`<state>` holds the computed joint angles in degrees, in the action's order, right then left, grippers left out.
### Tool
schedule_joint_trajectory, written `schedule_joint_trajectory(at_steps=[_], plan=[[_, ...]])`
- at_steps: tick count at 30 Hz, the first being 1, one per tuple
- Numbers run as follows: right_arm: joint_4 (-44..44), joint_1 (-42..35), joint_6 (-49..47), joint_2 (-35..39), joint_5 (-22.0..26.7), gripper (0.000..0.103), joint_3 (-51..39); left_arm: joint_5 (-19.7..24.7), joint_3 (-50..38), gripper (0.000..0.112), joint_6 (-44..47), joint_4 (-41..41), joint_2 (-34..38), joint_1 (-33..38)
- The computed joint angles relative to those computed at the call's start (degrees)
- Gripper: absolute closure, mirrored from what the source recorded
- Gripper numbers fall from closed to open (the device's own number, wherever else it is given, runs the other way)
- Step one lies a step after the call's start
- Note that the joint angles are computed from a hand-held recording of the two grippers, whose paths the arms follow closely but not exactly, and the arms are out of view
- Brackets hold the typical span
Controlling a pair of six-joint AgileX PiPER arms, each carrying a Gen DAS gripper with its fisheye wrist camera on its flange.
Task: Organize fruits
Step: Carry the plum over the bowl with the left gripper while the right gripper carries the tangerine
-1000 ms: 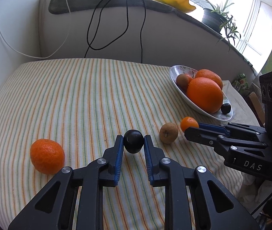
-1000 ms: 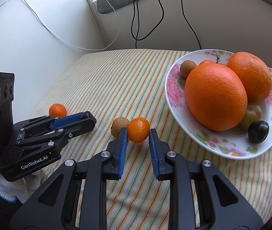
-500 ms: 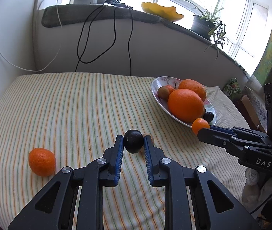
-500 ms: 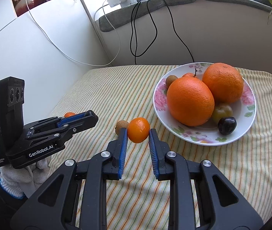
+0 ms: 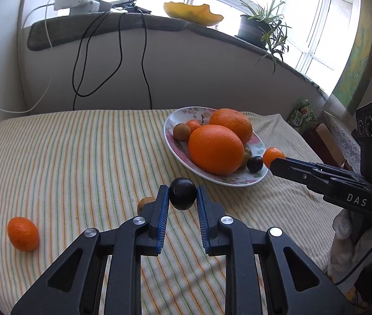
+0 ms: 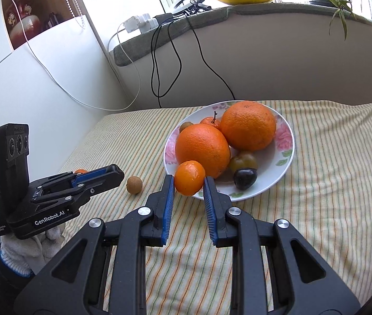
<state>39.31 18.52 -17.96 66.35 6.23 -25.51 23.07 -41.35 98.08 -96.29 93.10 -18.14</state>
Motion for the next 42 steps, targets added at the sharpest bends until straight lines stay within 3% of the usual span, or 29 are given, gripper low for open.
schedule_joint_trajectory(at_steps=[10,23,42], plan=[[20.1,-11.6,-25.1,-2.3,6.2,0.08,1.1,-2.7,-3.0,0.092,-2.9,0.8,1.2,-6.5],[36.1,-20.4,-45.3,3.3,9.8,0.08,-0.2,-6.4,-7.5,0.092,-7.0,3.6,3.5,-13.8],[44.8,-25.1,-57.6,9.8,12.9,0.08,-2.8,-10.9,-12.3,0.092,-12.4,8.6,6.7,-18.8]])
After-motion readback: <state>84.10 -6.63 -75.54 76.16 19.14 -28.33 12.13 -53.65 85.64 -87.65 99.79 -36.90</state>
